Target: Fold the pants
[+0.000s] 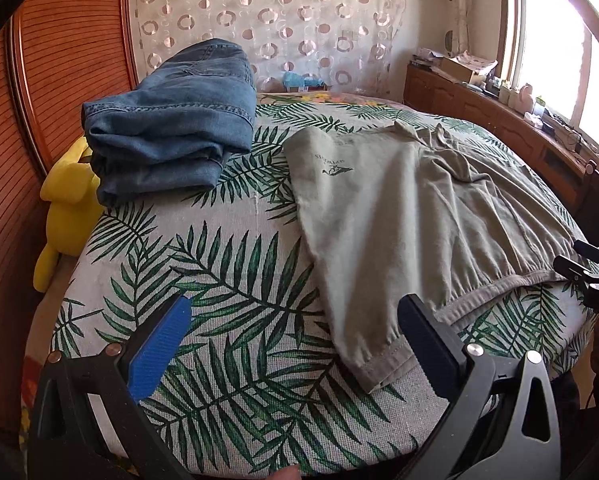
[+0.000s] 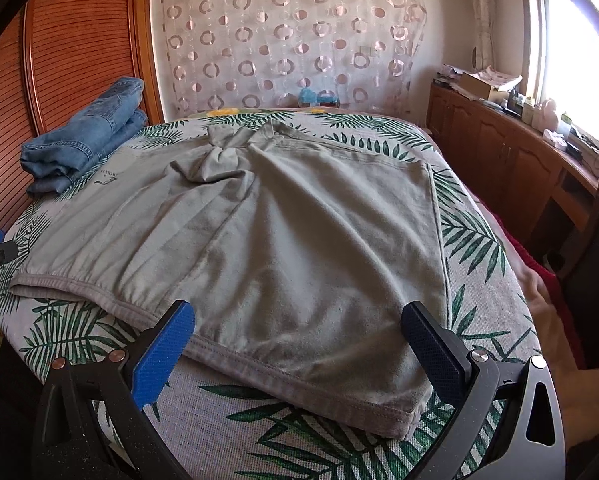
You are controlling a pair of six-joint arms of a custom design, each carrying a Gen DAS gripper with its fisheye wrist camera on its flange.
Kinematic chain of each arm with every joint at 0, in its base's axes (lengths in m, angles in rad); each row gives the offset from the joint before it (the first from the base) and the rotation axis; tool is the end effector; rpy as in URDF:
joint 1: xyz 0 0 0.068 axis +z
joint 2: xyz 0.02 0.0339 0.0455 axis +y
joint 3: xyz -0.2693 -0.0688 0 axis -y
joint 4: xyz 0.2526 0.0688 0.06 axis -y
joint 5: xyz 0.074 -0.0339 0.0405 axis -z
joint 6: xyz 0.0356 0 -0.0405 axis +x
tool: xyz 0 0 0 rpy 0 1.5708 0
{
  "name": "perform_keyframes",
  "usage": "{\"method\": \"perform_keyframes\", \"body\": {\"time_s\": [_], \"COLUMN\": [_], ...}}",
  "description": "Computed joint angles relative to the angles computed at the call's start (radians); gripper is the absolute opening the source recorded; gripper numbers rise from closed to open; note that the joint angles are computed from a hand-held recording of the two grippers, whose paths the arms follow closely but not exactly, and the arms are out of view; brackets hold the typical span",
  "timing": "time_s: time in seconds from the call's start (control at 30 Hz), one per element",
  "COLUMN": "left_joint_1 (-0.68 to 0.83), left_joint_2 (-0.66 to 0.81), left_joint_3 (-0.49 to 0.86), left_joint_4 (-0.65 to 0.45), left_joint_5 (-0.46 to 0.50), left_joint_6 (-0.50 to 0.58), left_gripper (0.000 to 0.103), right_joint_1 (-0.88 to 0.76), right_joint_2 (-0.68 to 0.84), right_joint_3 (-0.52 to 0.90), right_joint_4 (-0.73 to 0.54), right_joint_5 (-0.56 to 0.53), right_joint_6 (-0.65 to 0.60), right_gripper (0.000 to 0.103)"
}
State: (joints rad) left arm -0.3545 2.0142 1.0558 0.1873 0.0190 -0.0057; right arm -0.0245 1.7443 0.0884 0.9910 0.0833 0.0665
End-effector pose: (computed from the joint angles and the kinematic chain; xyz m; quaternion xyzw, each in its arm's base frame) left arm 0.3828 -0.1424 0.1082 0.1635 0.9065 -0.0783 0.3814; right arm 0.1908 -0.0076 0.0544 0.0591 0.8966 -0.0282 0.4379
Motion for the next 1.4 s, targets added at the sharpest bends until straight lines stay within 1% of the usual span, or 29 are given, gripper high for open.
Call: {"method": "perform_keyframes", "body": {"time_s": [0.07,0.1,0.13,0.17,0.23,0.3,0.33,0.4,0.43,0.47,0.5,0.53,0.6,0.63,0.7,0.73,0.87,0.9,0.93,1.0,1.03,1.17,1.4], "left_joint_1": [0.006,0.010,0.013,0.016,0.023,0.029,0.030,0.031,0.030,0.030,0.028,0.026,0.024,0.024,0.021,0.019,0.008,0.005,0.004,0.003,0.002,0.000,0.000], "left_joint_2": [-0.007,-0.010,-0.016,-0.022,-0.025,-0.030,-0.032,-0.039,-0.041,-0.043,-0.044,-0.044,-0.041,-0.038,-0.029,-0.024,-0.026,-0.025,-0.023,-0.020,-0.020,-0.031,-0.071], "left_joint_3": [-0.016,-0.024,-0.035,-0.048,-0.054,-0.064,-0.068,-0.078,-0.081,-0.084,-0.085,-0.087,-0.086,-0.084,-0.080,-0.075,-0.085,-0.085,-0.083,-0.080,-0.077,-0.080,-0.071], "left_joint_4": [0.007,0.010,0.015,0.021,0.018,0.015,0.014,0.012,0.009,0.006,0.002,0.001,-0.005,-0.009,-0.014,-0.014,0.005,0.008,0.008,0.007,0.003,-0.003,-0.003], "left_joint_5": [0.010,0.018,0.028,0.038,0.060,0.088,0.097,0.124,0.138,0.151,0.161,0.171,0.185,0.192,0.195,0.193,0.175,0.173,0.175,0.194,0.203,0.202,0.243], "left_joint_6": [0.005,0.006,0.009,0.015,0.024,0.027,0.028,0.033,0.036,0.039,0.041,0.041,0.039,0.039,0.038,0.039,0.042,0.044,0.045,0.049,0.053,0.060,0.059], "left_gripper": [0.103,0.103,0.103,0.103,0.099,0.093,0.091,0.080,0.076,0.070,0.065,0.062,0.049,0.047,0.038,0.037,0.037,0.035,0.033,0.019,0.017,0.007,0.005], "right_joint_1": [-0.002,-0.007,-0.013,-0.012,-0.019,-0.016,-0.024,-0.039,-0.071,-0.079,-0.077,-0.084,-0.107,-0.118,-0.120,-0.109,-0.098,-0.094,-0.087,-0.086,-0.077,-0.072,-0.069], "right_joint_2": [0.024,0.013,0.018,0.002,-0.009,-0.059,-0.041,-0.099,-0.080,-0.110,-0.097,-0.104,-0.105,-0.100,-0.083,-0.059,-0.032,-0.023,-0.031,-0.024,-0.039,-0.042,-0.045], "right_joint_3": [0.001,-0.004,-0.021,-0.033,-0.049,-0.060,-0.063,-0.074,-0.048,-0.054,-0.050,-0.056,-0.073,-0.072,-0.069,-0.047,-0.036,-0.037,-0.030,-0.034,-0.024,-0.020,-0.023], "right_joint_4": [0.015,0.003,0.036,0.035,0.045,0.002,0.021,-0.037,-0.048,-0.077,-0.070,-0.074,-0.053,-0.045,-0.025,-0.021,-0.001,0.011,-0.004,0.008,-0.017,-0.025,-0.023], "right_joint_5": [-0.003,-0.007,-0.013,-0.013,-0.020,-0.019,-0.031,-0.055,-0.085,-0.096,-0.097,-0.105,-0.126,-0.135,-0.134,-0.125,-0.114,-0.111,-0.104,-0.102,-0.094,-0.089,-0.088], "right_joint_6": [0.003,0.004,-0.002,-0.005,-0.012,-0.025,-0.033,-0.058,-0.083,-0.094,-0.098,-0.107,-0.126,-0.132,-0.132,-0.124,-0.119,-0.117,-0.114,-0.114,-0.110,-0.107,-0.107], "right_gripper": [0.103,0.103,0.103,0.103,0.103,0.103,0.103,0.103,0.103,0.103,0.103,0.103,0.103,0.103,0.103,0.103,0.103,0.103,0.103,0.103,0.103,0.103,0.103]}}
